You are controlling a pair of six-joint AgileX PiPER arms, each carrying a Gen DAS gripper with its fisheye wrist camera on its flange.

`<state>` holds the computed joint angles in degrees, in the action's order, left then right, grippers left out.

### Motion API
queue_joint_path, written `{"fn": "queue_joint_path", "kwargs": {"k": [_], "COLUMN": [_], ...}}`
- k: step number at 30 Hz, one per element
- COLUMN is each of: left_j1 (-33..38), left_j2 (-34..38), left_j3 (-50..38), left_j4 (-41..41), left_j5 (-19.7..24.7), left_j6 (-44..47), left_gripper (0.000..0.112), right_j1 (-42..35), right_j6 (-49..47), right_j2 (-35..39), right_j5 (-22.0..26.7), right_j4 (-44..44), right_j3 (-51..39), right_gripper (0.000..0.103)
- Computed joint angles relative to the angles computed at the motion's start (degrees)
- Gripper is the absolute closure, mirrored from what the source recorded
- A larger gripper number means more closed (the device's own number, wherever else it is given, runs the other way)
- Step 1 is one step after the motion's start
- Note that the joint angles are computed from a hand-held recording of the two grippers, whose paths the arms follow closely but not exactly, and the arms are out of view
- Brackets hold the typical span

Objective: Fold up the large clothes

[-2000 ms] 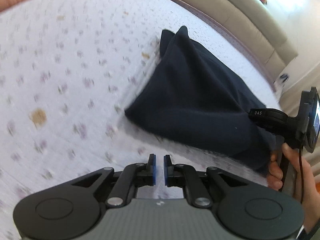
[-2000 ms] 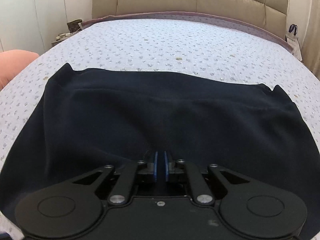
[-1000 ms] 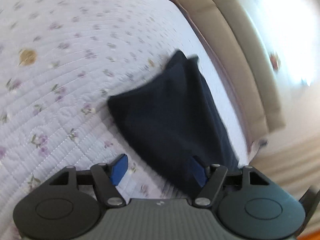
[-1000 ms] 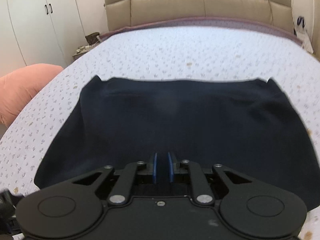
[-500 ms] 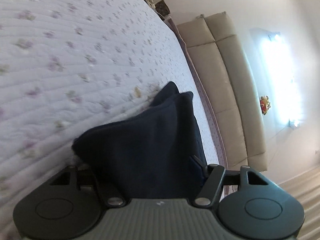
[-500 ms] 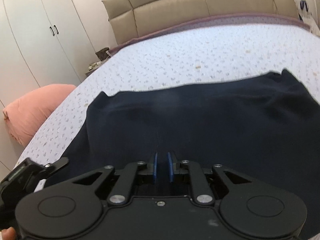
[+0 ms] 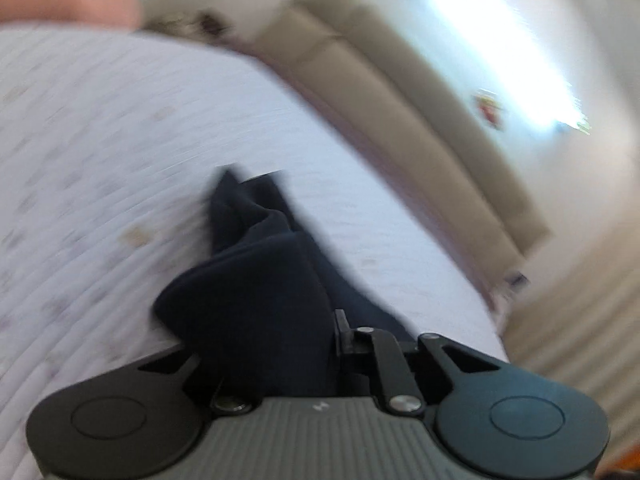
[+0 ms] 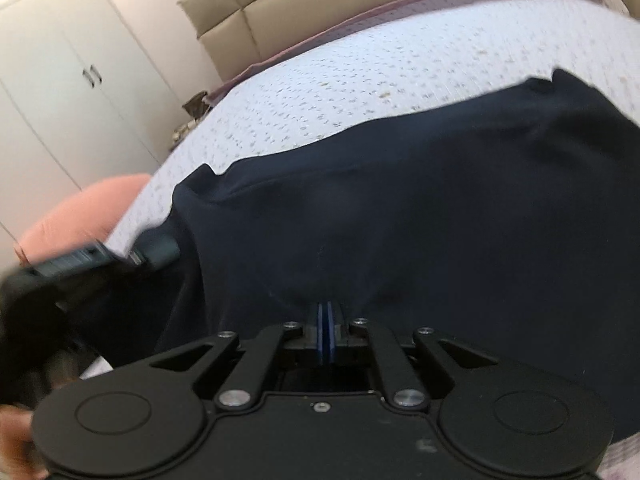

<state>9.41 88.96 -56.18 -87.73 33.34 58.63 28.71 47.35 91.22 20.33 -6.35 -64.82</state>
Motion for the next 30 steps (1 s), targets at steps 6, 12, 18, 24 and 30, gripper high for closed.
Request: {"fn": "queue_joint_path", "kwargs": {"k": [6,12,18,24,30], "left_j1": [-11.64,-27.47,-41.29,-44.72,-45.7], "left_j2": [-2.99,1.61,10.5,11.23,7.59], "left_j3": [-6.54,-15.06,-17.98,-16.53,-13.43], "left_j4": [1.84,8.34,30.03,39.99,41.17], "left_j5": [2.48,-0.13,-8.9,-13.72,-15.21], "left_j6": [5.17,4.7,-8.25,-14.05,-16.84], "left_gripper": [0.099,0.099,0.1,0.1,0.1], "right_j1": [-8.16,-27.12,-48.19,-55.28,-51.96], "right_j6": [-24.32,-43.48,-52.65,-69.85,-77.34], "right_j2": [-4.92,-16.7,-17.16,-9.94,3.26], "right_j5": [-4.0,2.32,12.48,20.5,26.93], "right_j4": [32.68,48.45,52.02,65.62,65.19], "right_j3": [6.53,13.72,14.21,9.5,-7.41], "right_gripper": [0.099,0.099,0.084,0.032,0.021]}}
